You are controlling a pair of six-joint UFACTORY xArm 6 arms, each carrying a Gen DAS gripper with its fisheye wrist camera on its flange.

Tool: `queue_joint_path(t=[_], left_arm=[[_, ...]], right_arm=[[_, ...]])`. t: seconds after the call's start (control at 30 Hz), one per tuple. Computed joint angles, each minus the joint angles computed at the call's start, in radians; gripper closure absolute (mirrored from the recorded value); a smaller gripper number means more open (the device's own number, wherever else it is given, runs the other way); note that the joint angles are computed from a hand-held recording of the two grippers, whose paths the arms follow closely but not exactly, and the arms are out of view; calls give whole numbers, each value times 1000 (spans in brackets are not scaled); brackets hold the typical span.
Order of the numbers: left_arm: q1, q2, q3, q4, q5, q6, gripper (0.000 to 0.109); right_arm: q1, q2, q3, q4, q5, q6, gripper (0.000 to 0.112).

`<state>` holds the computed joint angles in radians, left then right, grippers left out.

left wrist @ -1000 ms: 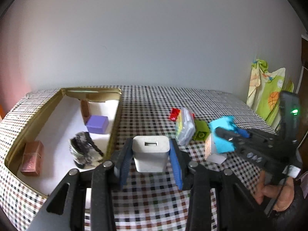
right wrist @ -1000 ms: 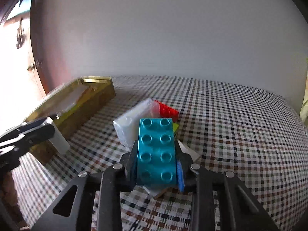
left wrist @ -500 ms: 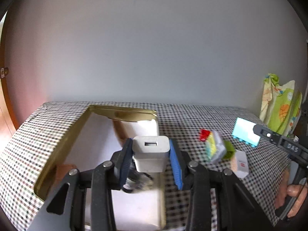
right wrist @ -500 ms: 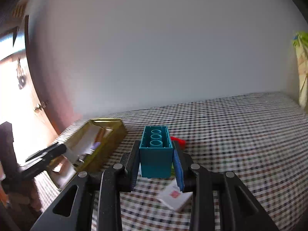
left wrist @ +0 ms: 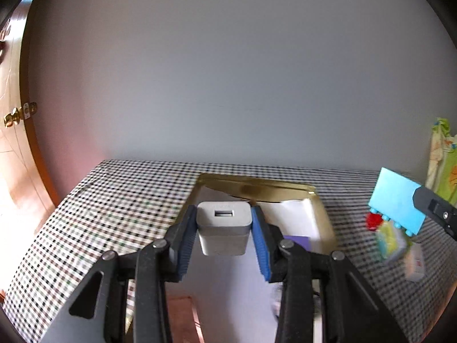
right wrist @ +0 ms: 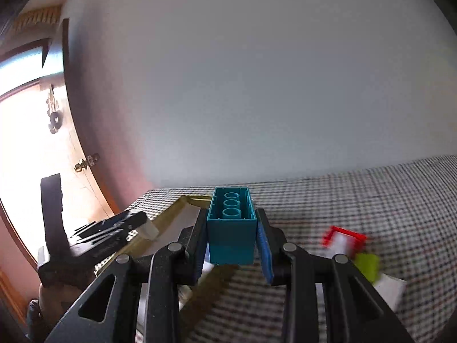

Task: Organize rigid objects
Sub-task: 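Carry the white cube and teal Lego brick over the gold tin with both grippers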

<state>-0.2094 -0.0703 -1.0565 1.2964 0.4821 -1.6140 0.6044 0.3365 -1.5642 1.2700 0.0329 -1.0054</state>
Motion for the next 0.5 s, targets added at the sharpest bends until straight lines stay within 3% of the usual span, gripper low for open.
queue_joint_path(t=[0.27,0.37,0.5], left_arm=[[69,3,26,-9,-90,-2,72],[55,1,28,-13,-57,21,72],[63,8,26,-110,-40,102,72]], right_arm=[[38,184,-176,-374,46,393,78],[34,243,-242,-530,87,549,78],[31,277,-284,-607,129,624,78]])
